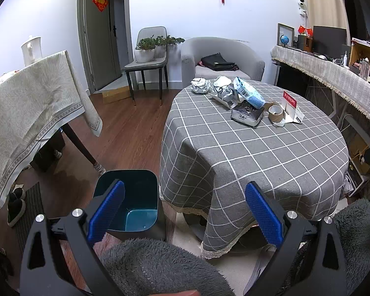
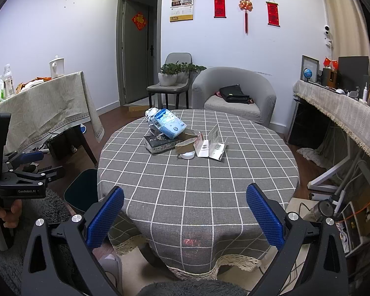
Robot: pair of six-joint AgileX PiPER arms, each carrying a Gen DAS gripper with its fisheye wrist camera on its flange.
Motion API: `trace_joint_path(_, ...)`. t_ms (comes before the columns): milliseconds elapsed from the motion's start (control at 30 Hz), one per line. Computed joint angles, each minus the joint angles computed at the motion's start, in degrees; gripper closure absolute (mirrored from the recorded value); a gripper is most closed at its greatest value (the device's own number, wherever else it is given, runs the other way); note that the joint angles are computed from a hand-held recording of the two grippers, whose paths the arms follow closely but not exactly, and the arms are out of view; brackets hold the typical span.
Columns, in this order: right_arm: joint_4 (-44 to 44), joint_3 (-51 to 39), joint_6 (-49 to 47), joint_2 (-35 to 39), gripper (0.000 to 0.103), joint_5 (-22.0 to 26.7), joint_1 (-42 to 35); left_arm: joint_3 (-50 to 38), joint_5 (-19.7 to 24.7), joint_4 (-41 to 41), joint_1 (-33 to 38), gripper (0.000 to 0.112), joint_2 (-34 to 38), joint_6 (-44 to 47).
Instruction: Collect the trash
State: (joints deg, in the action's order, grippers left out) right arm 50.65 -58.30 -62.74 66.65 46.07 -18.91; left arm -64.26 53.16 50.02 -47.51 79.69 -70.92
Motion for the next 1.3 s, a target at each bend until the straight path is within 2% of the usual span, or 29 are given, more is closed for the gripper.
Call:
trace_joint_path(967, -0.43, -0.28, 0.43, 0.29, 0.003, 0.19, 0.09, -0.13, 0.02, -0.16, -0.08, 0.013, -0.1, 0.46)
trace_joint_path(1100, -5.83, -0.96, 4.61, -0.51, 0.003, -1.38, 2.44, 0.07, -2.51, 0.14, -0.62, 0.013, -2.21, 2.86)
trace_joint_path(1300, 0.22, -3.66, 5.02, 0.83, 0.003, 2.51, -1.31, -5.33, -2.46, 0.45, -1.14, 0.013, -1.23, 7.53)
